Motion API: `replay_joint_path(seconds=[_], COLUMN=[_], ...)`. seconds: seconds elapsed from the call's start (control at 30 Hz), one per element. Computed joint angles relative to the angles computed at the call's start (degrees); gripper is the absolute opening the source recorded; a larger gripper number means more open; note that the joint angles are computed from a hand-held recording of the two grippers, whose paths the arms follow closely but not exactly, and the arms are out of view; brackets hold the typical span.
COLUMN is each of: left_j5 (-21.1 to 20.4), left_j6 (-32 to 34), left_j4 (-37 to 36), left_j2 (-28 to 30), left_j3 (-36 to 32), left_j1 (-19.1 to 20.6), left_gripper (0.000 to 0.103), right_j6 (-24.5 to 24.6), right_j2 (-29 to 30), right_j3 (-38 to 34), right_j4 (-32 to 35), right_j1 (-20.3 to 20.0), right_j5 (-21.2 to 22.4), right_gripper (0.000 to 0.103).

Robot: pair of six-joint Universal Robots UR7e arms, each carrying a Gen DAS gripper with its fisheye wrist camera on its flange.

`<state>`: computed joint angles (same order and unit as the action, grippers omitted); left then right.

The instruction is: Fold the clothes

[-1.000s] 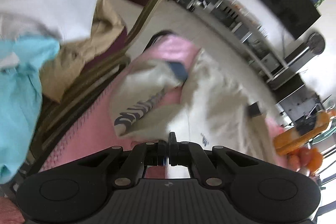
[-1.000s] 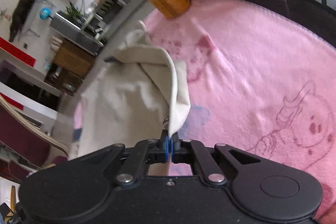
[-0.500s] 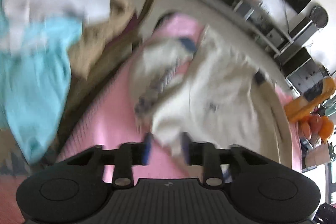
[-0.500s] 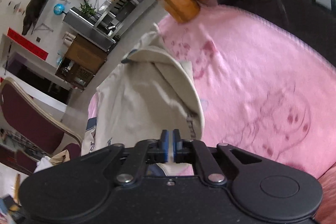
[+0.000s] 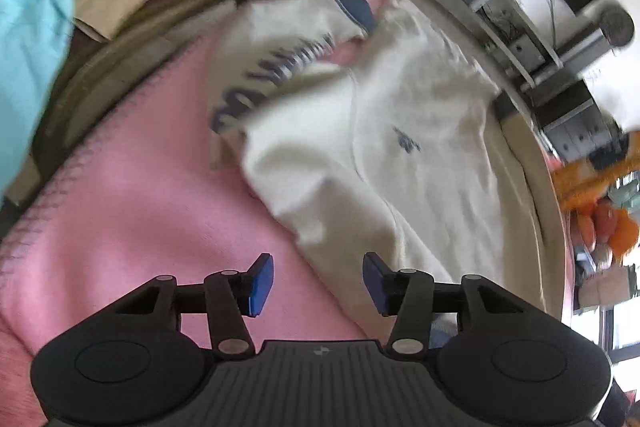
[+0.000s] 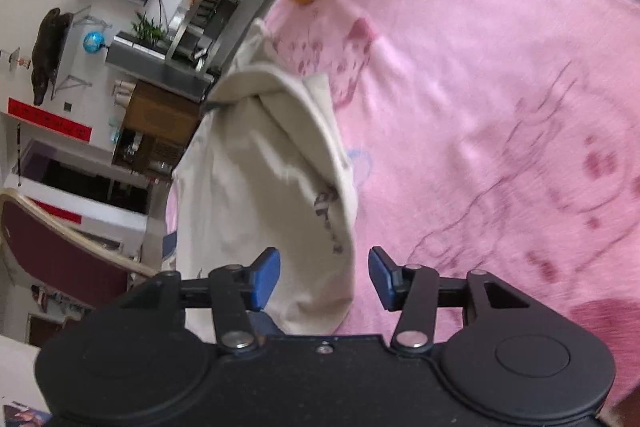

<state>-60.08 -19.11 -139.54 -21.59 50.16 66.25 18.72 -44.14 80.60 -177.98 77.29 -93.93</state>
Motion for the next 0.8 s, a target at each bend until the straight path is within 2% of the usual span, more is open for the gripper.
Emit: replay_joint_path(seconds=[0.13, 0.2, 0.4, 0.53, 0.67, 0.73, 0.8], left_j5=[-0.9, -3.2, -10.3, -11.3, -16.9, -16.4, -16.7], left_j6=[2.7, 2.3, 0.0, 0.0, -4.4, -4.0, -4.7], left_j4=[-1.4, -0.8, 2.2, 3.4, 5.3, 5.9, 5.6], left_j2=[-0.9, -1.5, -0.5, 0.6, 0.8, 1.3, 1.7], left_j3=[2.7, 3.3, 1.4, 0.2, -0.3, -1.2, -2.2], left_j1=[0.2, 0.5, 1.1, 0.6, 1.5, 1.2, 1.3], left_gripper=[0.048, 0.048, 0.048, 0.048, 0.046, 0.046, 0.046], right_j6=[-1.9, -3.4, -1.9, 0.3, 3.2, 4.2, 3.9], right_j2=[1.1, 1.0, 1.1, 1.8, 2.5, 2.7, 3.0], right_j3=[-0.6, -0.4, -1.2, -1.5, -0.6, -0.5, -0.9], right_j4=[2.5, 4.2, 10.9, 9.8, 5.0, 3.7, 3.3], right_j1=[0.1, 0.3, -0.4, -0.5, -0.9, -1.3, -1.2], right_j5=[2.2, 3.6, 10.2, 11.5, 13.5, 16.2, 16.4], right_gripper=[0.047, 0.047, 0.046, 0.044, 0.042, 0.042, 0.042])
